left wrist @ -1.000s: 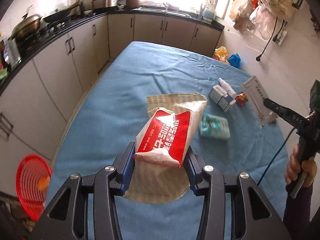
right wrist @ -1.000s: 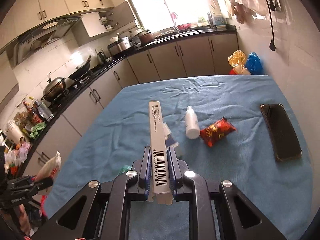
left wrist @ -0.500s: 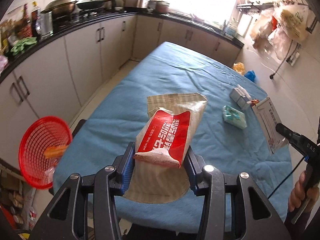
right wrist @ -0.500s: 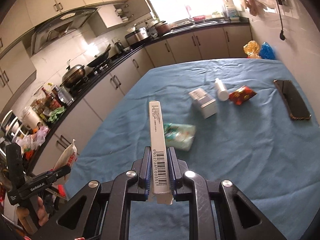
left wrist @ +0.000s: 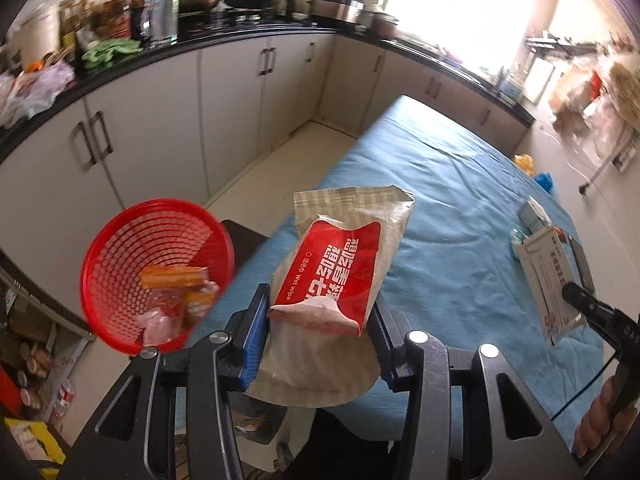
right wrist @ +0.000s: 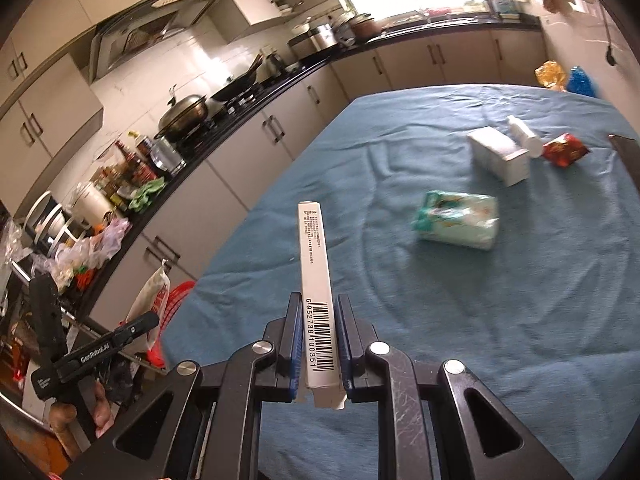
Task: Collect trash
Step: 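Carry the tissue pack to the red basket with the left gripper while the right carries the box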
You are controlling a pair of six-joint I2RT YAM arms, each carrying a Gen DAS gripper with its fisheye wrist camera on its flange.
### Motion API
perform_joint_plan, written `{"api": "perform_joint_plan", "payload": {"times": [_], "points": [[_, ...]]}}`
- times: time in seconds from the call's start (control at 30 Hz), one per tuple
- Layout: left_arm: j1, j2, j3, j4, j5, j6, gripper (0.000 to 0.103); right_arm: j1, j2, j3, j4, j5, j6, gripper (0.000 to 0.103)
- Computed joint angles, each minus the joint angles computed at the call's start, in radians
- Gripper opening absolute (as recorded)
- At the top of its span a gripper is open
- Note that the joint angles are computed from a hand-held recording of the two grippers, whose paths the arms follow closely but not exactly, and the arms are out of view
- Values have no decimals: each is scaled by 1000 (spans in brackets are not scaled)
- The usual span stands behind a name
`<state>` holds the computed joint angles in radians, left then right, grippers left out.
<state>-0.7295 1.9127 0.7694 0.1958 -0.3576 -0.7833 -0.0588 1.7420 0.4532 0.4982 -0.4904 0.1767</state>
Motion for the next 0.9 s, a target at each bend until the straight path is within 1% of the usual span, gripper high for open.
{"api": "perform_joint_plan", "payload": {"times": [0.23, 0.4, 0.53, 0.7, 0.9], "points": [[114, -32, -132, 94, 24, -19, 45, 161, 75, 69, 9, 56, 63, 17], [199, -39, -219, 163, 31, -23, 45, 282, 147, 162, -15, 93, 97, 17], [280, -16, -264, 213, 47, -12, 45, 391, 228, 286, -63, 112, 124, 17], [399, 40, -304, 307, 125, 21, 45, 512, 332, 459, -129, 128, 147, 17], [495, 102, -313, 378, 198, 63, 45, 629, 506, 736, -261, 133, 163, 17]]}}
